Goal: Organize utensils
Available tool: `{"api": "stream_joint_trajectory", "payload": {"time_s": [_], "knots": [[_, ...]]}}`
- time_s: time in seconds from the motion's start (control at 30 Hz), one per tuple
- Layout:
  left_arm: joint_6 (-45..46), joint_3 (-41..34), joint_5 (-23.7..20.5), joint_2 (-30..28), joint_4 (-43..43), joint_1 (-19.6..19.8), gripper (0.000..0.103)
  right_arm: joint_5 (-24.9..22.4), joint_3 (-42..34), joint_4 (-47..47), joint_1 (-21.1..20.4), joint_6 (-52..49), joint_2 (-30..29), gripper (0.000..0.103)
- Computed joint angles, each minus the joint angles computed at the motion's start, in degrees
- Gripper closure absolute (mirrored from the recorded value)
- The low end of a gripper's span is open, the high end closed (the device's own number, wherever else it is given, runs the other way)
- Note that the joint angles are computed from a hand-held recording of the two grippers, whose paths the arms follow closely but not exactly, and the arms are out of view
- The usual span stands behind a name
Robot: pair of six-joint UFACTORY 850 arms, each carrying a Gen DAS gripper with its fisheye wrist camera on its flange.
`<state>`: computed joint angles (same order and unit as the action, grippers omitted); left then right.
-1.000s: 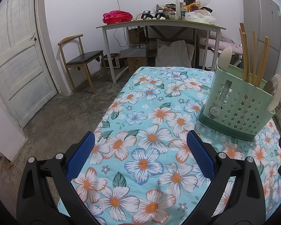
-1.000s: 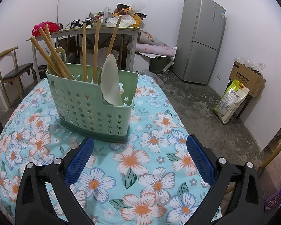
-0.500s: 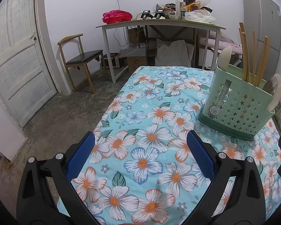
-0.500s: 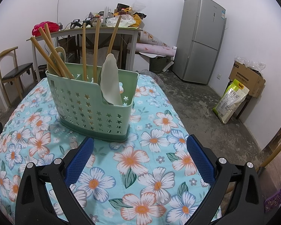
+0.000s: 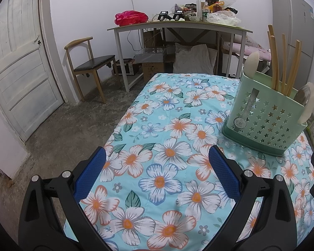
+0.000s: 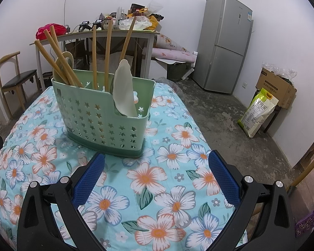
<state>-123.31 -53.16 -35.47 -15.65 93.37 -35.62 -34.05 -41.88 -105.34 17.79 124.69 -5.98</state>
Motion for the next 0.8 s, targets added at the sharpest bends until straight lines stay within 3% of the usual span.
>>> {"api": "stream_joint_trajectory", "payload": {"time_s": [0.8], "knots": [[0.4, -0.1, 0.3, 0.1, -0.1, 0.2, 0.008, 0.0, 0.0, 0.2, 0.1, -0.2, 0.1, 0.007]]}}
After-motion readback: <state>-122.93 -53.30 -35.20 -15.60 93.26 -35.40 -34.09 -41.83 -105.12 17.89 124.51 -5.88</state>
